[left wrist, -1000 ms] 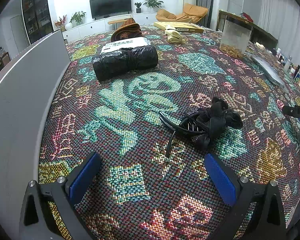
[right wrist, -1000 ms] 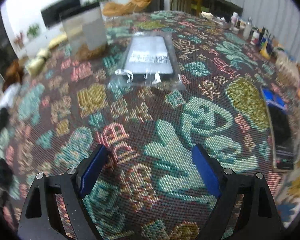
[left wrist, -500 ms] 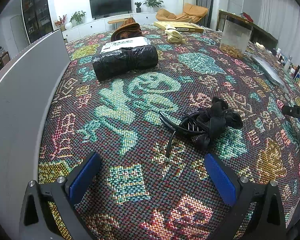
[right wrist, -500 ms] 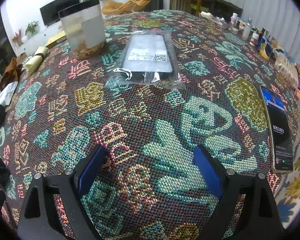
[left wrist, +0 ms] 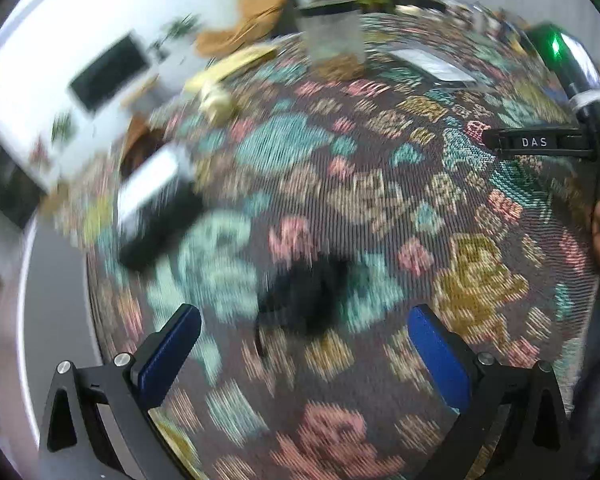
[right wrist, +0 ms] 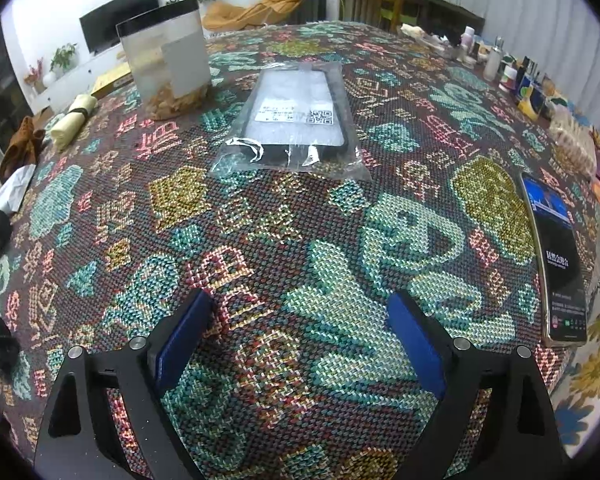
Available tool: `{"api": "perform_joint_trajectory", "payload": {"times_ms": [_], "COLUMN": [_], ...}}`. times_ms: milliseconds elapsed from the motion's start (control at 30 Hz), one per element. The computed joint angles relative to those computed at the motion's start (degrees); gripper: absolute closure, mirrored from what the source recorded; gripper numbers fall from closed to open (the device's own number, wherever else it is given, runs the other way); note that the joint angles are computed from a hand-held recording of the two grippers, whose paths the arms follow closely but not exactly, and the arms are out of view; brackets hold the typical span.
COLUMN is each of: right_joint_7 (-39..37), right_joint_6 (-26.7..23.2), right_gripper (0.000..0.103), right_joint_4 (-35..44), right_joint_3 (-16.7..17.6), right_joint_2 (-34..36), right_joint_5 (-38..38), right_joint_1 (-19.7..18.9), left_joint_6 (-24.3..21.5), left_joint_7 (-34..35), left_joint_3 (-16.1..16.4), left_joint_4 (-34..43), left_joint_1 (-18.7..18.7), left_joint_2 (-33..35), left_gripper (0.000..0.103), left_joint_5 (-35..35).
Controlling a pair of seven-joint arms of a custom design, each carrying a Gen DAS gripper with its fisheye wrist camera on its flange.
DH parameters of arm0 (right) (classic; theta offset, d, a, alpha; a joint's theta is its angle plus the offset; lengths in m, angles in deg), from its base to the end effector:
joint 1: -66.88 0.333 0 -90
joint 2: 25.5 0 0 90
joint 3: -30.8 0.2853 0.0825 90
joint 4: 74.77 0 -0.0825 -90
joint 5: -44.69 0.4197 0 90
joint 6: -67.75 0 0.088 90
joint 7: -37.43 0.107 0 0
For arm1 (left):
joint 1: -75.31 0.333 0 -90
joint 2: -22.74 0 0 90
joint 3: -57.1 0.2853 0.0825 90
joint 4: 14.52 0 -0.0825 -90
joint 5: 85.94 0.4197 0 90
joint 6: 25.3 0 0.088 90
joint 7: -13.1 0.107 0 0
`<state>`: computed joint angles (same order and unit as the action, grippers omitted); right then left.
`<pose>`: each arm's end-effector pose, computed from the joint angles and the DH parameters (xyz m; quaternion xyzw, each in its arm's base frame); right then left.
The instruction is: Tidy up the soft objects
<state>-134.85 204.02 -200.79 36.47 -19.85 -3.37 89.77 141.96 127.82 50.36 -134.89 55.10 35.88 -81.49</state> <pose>0.5106 0.2692 0.2946 -0.4429 0.8479 -0.2625 0.1262 0.5681 -0.2923 0.3239 -0.2871 0.9125 -0.2051 0.2068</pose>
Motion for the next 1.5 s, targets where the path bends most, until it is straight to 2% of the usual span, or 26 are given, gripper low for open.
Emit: {"api": "perform_joint_trajectory", "payload": {"times_ms": [67,133,200,267,300,333,367,433,500,600,667,733,800,900,967,1000,1033,1067,1133,1167,1233,1267,1367,1433,1500], "right_joint_7": [0.02,0.12,0.17,0.21,0.26,0.30,0.29,0.28,0.44,0.52,0.54,0.58,0.63,0.93,3.16,7.18,11.56,14.88,15.64,13.02,2.32,-6.74,-19.14,-26.69,-32.14], "right_joint_6": [0.00,-0.01,-0.01,0.02,-0.02,0.03,-0.01,0.01,0.13,0.22,0.15,0.20,0.17,0.30,2.45,7.43,11.49,13.41,14.59,15.63,19.27,21.15,21.27,17.08,9.92], "right_gripper": [0.011,0.011,0.011,0.011,0.011,0.011,0.011,0.011,0.011,0.010,0.010,0.010,0.011,0.011,0.011,0.011,0.011,0.011,0.011,0.011,0.011,0.011,0.011,0.011,0.008], "right_joint_4": [-0.01,-0.01,-0.03,-0.09,-0.05,-0.09,-0.07,-0.11,-0.24,-0.29,-0.29,-0.32,-0.29,-0.41,-1.86,-4.75,-7.23,-8.89,-10.13,-9.76,-7.23,-4.78,2.12,9.27,16.61], "right_joint_3": [-0.01,-0.01,-0.01,-0.04,-0.01,-0.04,-0.01,-0.01,-0.03,-0.03,-0.01,-0.02,0.00,-0.01,-0.28,-0.87,-1.31,-1.42,-1.87,-2.64,-4.70,-5.75,-5.42,-4.26,-3.10], "right_joint_2": [0.00,0.01,0.01,-0.04,-0.01,-0.04,-0.02,-0.06,-0.16,-0.20,-0.20,-0.21,-0.19,-0.28,-1.40,-3.67,-5.82,-7.74,-10.47,-10.80,-8.59,-5.91,0.62,6.74,12.94], "right_joint_5": [-0.02,-0.08,-0.10,-0.15,-0.16,-0.23,-0.17,-0.17,-0.25,-0.30,-0.33,-0.38,-0.39,-0.58,-2.12,-5.46,-9.50,-12.37,-13.25,-11.21,-1.22,7.47,18.56,23.91,27.32], "right_joint_1": [0.02,0.05,0.06,0.05,0.08,0.06,0.08,0.08,0.06,0.02,0.03,0.01,0.03,0.04,-0.14,-0.74,-1.53,-2.40,-4.74,-6.15,-8.62,-9.71,-12.01,-12.88,-13.24], "left_joint_6": [-1.22,-7.78,-15.56,-21.63,-21.92,-21.47,-20.81,-21.08,-18.87,-14.92,-13.68,-10.85,-8.19,-8.99,-10.82,-12.60,-11.65,-10.22,-8.21,-7.43,-5.85,-5.24,-4.80,-5.00,-5.77], "left_joint_7": [2.49,5.45,12.60,16.87,18.05,18.59,18.69,17.90,16.94,11.74,9.13,5.95,5.67,9.25,14.29,15.75,14.57,13.71,13.57,13.53,14.49,15.56,19.02,19.99,20.02], "left_joint_3": [-0.25,-1.26,-4.88,-6.29,-6.30,-6.03,-5.85,-5.88,-5.65,-3.83,-2.74,-0.90,-0.64,-3.13,-6.63,-7.81,-7.12,-6.44,-6.61,-6.89,-8.13,-8.88,-10.62,-10.51,-9.96], "left_joint_4": [3.67,9.02,12.30,14.07,13.55,12.79,12.29,12.45,11.17,8.80,8.37,7.36,6.65,8.23,9.57,10.52,10.31,9.59,7.59,6.63,4.60,3.67,1.36,0.24,-0.11], "left_joint_1": [0.20,1.43,5.68,7.71,7.78,7.59,7.49,7.77,7.40,4.95,3.45,1.40,0.92,3.10,6.45,7.80,7.16,6.38,6.42,6.67,7.72,8.36,10.09,10.32,10.35], "left_joint_2": [2.85,6.00,7.42,7.93,7.58,7.04,6.71,6.63,6.04,5.12,5.09,4.82,4.85,6.27,7.32,7.79,7.74,7.41,6.29,5.70,4.41,3.79,1.99,1.02,0.41], "left_gripper": [0.001,0.001,0.002,0.015,0.034,0.054,0.061,0.061,0.062,0.060,0.054,0.033,0.027,0.028,0.052,0.058,0.058,0.058,0.058,0.058,0.058,0.058,0.058,0.058,0.058], "left_joint_5": [0.35,-2.19,-10.15,-15.73,-16.90,-17.45,-18.32,-21.38,-22.69,-19.38,-15.63,-9.83,-6.91,-10.43,-17.85,-22.00,-22.46,-22.35,-24.51,-26.04,-30.32,-32.68,-40.16,-43.12,-44.79]}}
